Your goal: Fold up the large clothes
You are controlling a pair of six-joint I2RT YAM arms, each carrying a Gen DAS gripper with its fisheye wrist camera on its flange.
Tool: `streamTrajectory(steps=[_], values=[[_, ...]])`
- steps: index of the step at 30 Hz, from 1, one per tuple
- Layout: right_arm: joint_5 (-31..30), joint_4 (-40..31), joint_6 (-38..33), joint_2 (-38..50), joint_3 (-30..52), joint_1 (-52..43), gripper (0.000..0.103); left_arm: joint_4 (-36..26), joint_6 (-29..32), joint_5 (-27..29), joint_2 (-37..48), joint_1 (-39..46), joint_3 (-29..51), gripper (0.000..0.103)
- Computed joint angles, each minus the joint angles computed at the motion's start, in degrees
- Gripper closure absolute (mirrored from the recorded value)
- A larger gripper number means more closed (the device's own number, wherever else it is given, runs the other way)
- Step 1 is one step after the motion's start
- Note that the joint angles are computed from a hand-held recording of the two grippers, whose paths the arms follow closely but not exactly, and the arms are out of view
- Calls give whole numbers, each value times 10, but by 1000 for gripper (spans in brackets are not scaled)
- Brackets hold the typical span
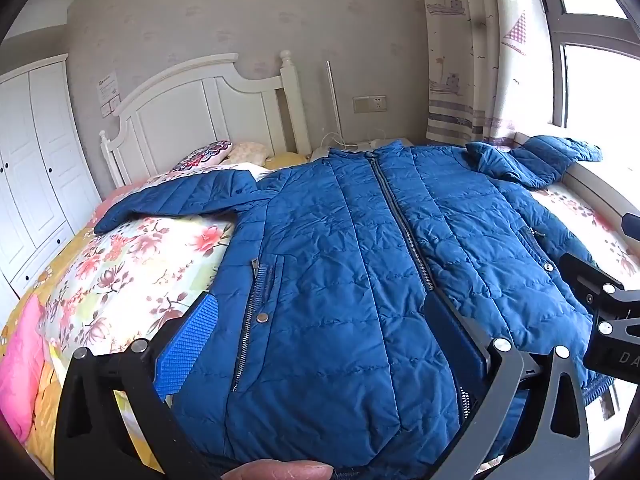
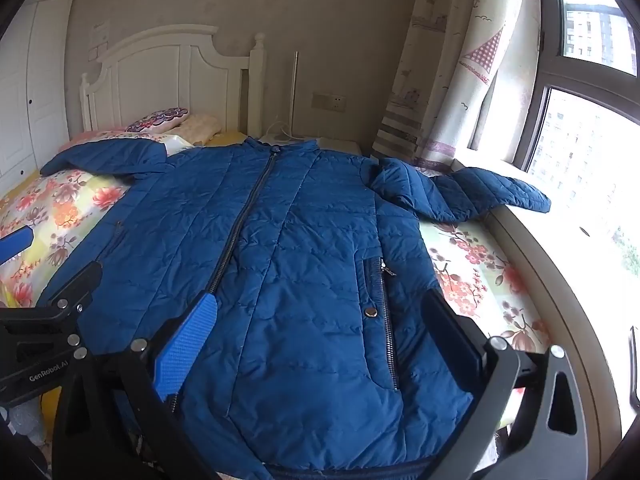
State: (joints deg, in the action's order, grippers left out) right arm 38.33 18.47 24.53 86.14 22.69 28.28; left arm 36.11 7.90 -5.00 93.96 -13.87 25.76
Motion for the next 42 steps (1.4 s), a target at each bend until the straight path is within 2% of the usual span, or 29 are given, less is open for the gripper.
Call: streamTrajectory(steps=[34,42], values=[[6,-5,3,-7,0,8,2,-8,-9,-6,-6,-12,-3,4],[9,-8,5,-10,1,11,2,-23,-6,7,-21,-1,-2,4]])
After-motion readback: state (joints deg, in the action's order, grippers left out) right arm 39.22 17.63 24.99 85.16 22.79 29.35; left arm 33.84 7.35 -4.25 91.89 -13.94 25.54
